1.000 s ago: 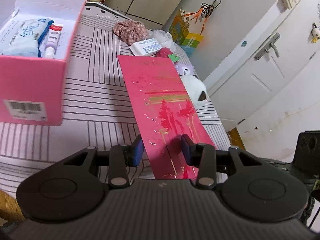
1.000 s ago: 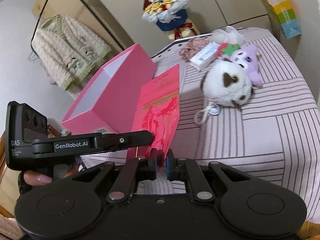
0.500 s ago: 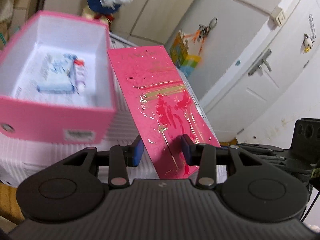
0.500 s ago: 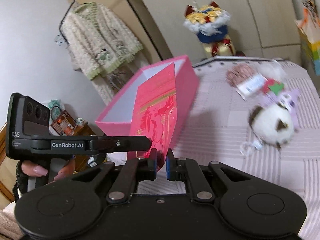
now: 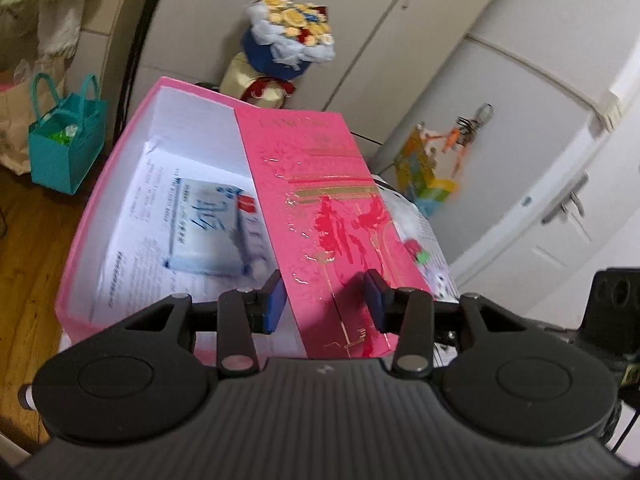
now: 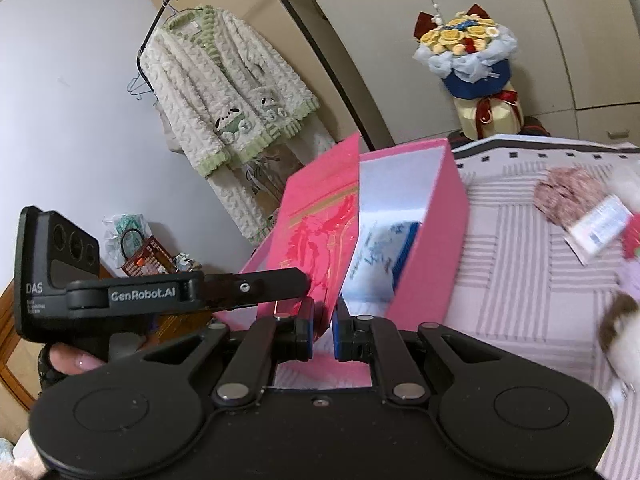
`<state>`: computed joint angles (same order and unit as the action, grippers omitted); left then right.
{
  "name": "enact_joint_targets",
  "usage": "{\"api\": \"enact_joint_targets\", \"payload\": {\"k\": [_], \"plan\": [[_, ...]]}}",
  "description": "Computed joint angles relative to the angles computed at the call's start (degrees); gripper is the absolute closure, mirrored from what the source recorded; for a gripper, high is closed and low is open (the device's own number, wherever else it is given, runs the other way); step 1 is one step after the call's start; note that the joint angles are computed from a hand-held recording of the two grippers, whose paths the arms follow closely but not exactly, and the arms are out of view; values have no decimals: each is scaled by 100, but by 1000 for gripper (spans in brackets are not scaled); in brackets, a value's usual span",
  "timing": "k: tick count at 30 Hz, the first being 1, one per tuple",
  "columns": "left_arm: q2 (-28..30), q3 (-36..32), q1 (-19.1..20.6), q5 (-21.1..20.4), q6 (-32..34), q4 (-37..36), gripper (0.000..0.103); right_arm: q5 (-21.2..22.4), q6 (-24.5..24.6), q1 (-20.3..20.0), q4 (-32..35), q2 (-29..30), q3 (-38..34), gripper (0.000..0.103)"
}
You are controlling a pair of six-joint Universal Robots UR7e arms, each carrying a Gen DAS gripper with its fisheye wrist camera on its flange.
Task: Organize soft objects
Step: 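Carry the red envelope with the left gripper over the pink box, then open the left gripper to drop the envelope into the box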
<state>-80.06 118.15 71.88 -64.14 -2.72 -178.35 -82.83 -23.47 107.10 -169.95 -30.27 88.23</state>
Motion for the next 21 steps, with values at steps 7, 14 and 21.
{"api": "enact_joint_targets", "payload": {"k": [7, 14, 21], "plan": [[440, -869, 489, -105, -119, 452, 61, -136, 291, 64, 418, 788, -1148, 90], [753, -1414, 759, -42, -312, 816, 58, -323, 430, 133, 1085, 1352, -2116, 86], [787, -1242, 632, 437, 149, 351, 46, -1061, -406, 356, 858, 1670, -2401, 78]]}}
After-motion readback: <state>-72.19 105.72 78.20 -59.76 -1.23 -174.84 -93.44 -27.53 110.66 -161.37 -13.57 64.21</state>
